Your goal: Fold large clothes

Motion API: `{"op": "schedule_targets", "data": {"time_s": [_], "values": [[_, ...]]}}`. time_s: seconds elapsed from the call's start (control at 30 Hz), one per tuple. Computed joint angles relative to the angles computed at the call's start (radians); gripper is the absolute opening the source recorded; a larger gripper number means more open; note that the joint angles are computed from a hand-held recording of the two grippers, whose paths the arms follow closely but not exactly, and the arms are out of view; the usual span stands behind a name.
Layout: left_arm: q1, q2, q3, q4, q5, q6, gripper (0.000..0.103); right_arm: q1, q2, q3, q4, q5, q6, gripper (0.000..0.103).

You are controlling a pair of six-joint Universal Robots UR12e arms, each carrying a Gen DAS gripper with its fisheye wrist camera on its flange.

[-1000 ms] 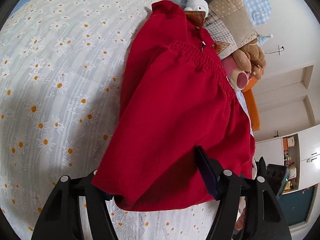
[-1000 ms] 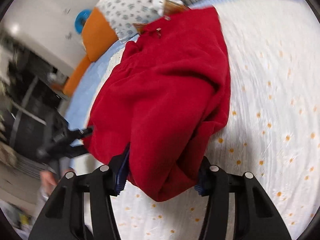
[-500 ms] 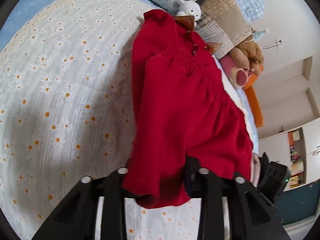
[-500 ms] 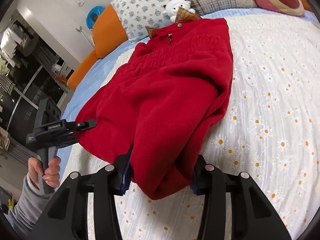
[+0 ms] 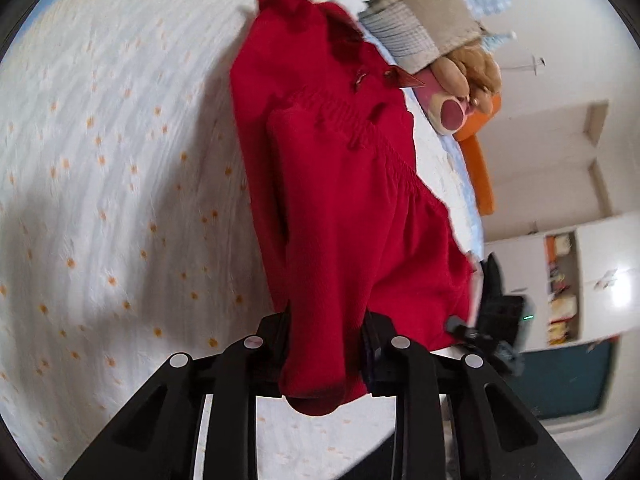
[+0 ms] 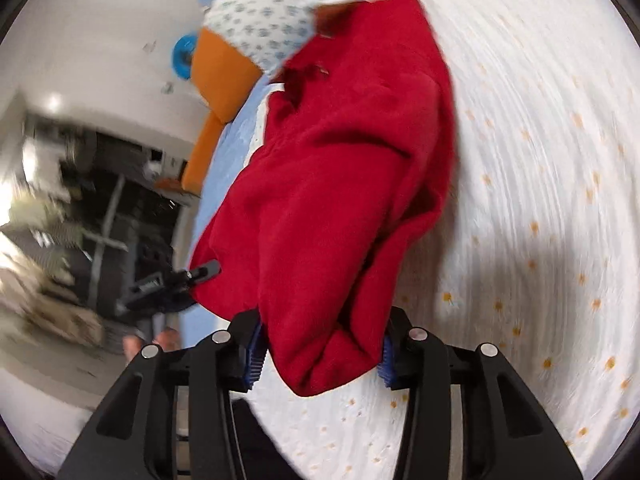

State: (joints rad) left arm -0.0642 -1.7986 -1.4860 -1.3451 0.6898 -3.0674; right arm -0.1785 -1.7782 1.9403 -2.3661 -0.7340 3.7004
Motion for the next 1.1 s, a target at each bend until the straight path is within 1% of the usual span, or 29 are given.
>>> {"op": "schedule_targets", "data": {"time_s": [0.07, 0.13, 0.17, 0.3, 0.37, 0.4, 0.47, 0.5, 0.53, 0.6, 0.63, 0.67, 0.7, 0.73, 0.77, 0.8, 0.83, 0.87, 0.9, 0.93, 0.97, 1.0, 1.03, 1.07, 1.1], "values": [[0.008, -0.010, 0.021, -0.023, -0.042, -0.006, 0.029, -0.015, 0.011, -0.006, -0.018, 0.046, 0.043, 0.043], [0.012, -0.024, 0.058, -0.032, -0.083, -0.007, 0.029, -0.033, 0.028, -0.028, -0.063, 0.089, 0.087, 0.043], [0.012, -0.031, 0.078, -0.029, -0.093, -0.009, 0.029, -0.037, 0.035, -0.041, -0.072, 0.096, 0.091, 0.043], [-0.006, -0.092, 0.206, 0.001, -0.085, -0.044, 0.029, -0.052, 0.099, -0.137, -0.096, 0.123, 0.128, 0.043], [-0.012, -0.144, 0.282, 0.001, -0.093, -0.103, 0.029, -0.064, 0.151, -0.189, -0.123, 0.150, 0.194, 0.043], [-0.018, -0.180, 0.334, 0.004, -0.095, -0.143, 0.029, -0.071, 0.176, -0.206, -0.155, 0.166, 0.246, 0.043], [-0.024, -0.232, 0.403, 0.033, -0.085, -0.225, 0.030, -0.085, 0.237, -0.246, -0.237, 0.190, 0.378, 0.043], [-0.031, -0.275, 0.465, 0.032, -0.072, -0.269, 0.030, -0.087, 0.267, -0.264, -0.278, 0.186, 0.437, 0.045], [-0.037, -0.303, 0.504, 0.036, -0.064, -0.305, 0.030, -0.086, 0.299, -0.286, -0.318, 0.175, 0.499, 0.045], [-0.056, -0.377, 0.609, 0.044, -0.026, -0.381, 0.031, -0.082, 0.361, -0.336, -0.359, 0.126, 0.584, 0.051], [-0.063, -0.403, 0.645, 0.049, -0.007, -0.395, 0.031, -0.080, 0.382, -0.350, -0.370, 0.099, 0.617, 0.053], [-0.072, -0.431, 0.679, 0.074, 0.025, -0.422, 0.031, -0.077, 0.402, -0.359, -0.384, 0.063, 0.651, 0.058], [-0.080, -0.453, 0.702, 0.100, 0.054, -0.445, 0.033, -0.073, 0.418, -0.369, -0.395, 0.033, 0.674, 0.067], [-0.084, -0.468, 0.712, 0.119, 0.068, -0.456, 0.035, -0.067, 0.438, -0.382, -0.387, 0.002, 0.685, 0.071], [-0.083, -0.480, 0.715, 0.138, 0.063, -0.472, 0.037, -0.067, 0.450, -0.383, -0.400, 0.001, 0.691, 0.080], [-0.080, -0.494, 0.710, 0.182, 0.033, -0.517, 0.039, -0.065, 0.465, -0.386, -0.422, 0.002, 0.694, 0.085], [-0.077, -0.503, 0.706, 0.208, 0.005, -0.550, 0.043, -0.063, 0.476, -0.393, -0.421, -0.006, 0.664, 0.085], [-0.073, -0.516, 0.708, 0.234, -0.037, -0.591, 0.047, -0.062, 0.477, -0.398, -0.409, -0.011, 0.634, 0.086], [-0.063, -0.522, 0.694, 0.280, -0.107, -0.636, 0.057, -0.063, 0.477, -0.399, -0.410, -0.006, 0.625, 0.091], [-0.052, -0.522, 0.675, 0.347, -0.168, -0.682, 0.082, -0.067, 0.475, -0.394, -0.421, 0.011, 0.621, 0.094], [-0.045, -0.516, 0.659, 0.397, -0.187, -0.700, 0.094, -0.072, 0.470, -0.393, -0.419, 0.036, 0.612, 0.097], [-0.039, -0.501, 0.639, 0.444, -0.171, -0.708, 0.098, -0.078, 0.462, -0.395, -0.386, 0.061, 0.574, 0.098], [-0.029, -0.475, 0.617, 0.486, -0.139, -0.683, 0.098, -0.082, 0.448, -0.397, -0.340, 0.068, 0.531, 0.098], [-0.025, -0.461, 0.608, 0.492, -0.126, -0.663, 0.099, -0.088, 0.431, -0.401, -0.278, 0.065, 0.469, 0.099], [-0.020, -0.438, 0.603, 0.461, -0.090, -0.608, 0.099, -0.092, 0.417, -0.402, -0.257, 0.060, 0.432, 0.099]]}}
